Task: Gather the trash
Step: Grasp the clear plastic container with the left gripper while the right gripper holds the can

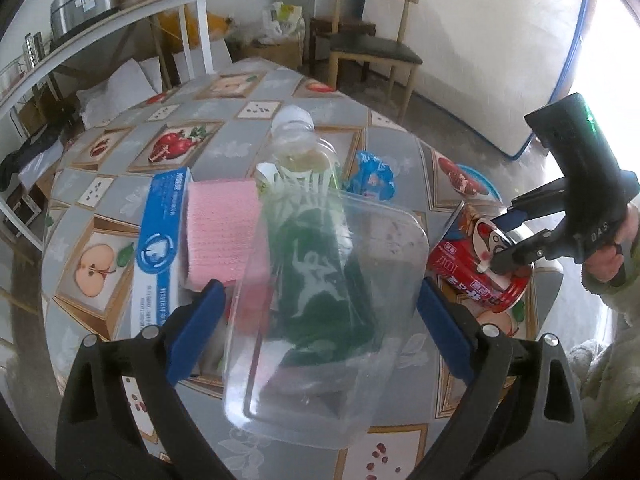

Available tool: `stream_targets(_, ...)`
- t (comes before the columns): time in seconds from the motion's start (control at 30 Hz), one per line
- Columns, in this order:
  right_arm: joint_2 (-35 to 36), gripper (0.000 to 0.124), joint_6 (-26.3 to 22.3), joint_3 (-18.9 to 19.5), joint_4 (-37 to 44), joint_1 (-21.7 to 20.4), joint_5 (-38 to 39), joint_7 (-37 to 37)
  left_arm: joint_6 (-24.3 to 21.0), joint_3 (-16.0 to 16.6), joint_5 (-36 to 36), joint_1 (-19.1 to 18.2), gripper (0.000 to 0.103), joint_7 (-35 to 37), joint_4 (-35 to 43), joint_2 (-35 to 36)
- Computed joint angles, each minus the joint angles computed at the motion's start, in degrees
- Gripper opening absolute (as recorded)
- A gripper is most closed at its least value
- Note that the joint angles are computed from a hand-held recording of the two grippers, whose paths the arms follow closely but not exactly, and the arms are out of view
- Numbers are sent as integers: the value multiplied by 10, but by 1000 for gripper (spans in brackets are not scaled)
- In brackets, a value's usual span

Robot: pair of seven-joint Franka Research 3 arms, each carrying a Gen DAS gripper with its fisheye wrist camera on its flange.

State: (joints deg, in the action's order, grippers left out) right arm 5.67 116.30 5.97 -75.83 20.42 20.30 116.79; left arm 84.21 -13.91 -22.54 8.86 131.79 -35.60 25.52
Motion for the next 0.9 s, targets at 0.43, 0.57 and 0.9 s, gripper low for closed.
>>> stream_targets(0.43, -6, 64, 14, 0, -14, -2, 12, -4, 65, 32, 18, -12, 85, 37, -152, -102)
stream_targets(0.57, -11, 64, 22, 0, -25, -2, 16, -5, 71, 42, -3, -4, 85, 21, -168, -121)
stream_targets(0.9, -4, 63, 5, 1, -7, 2, -9, 5, 121, 96, -108, 23, 85, -25, -329, -252)
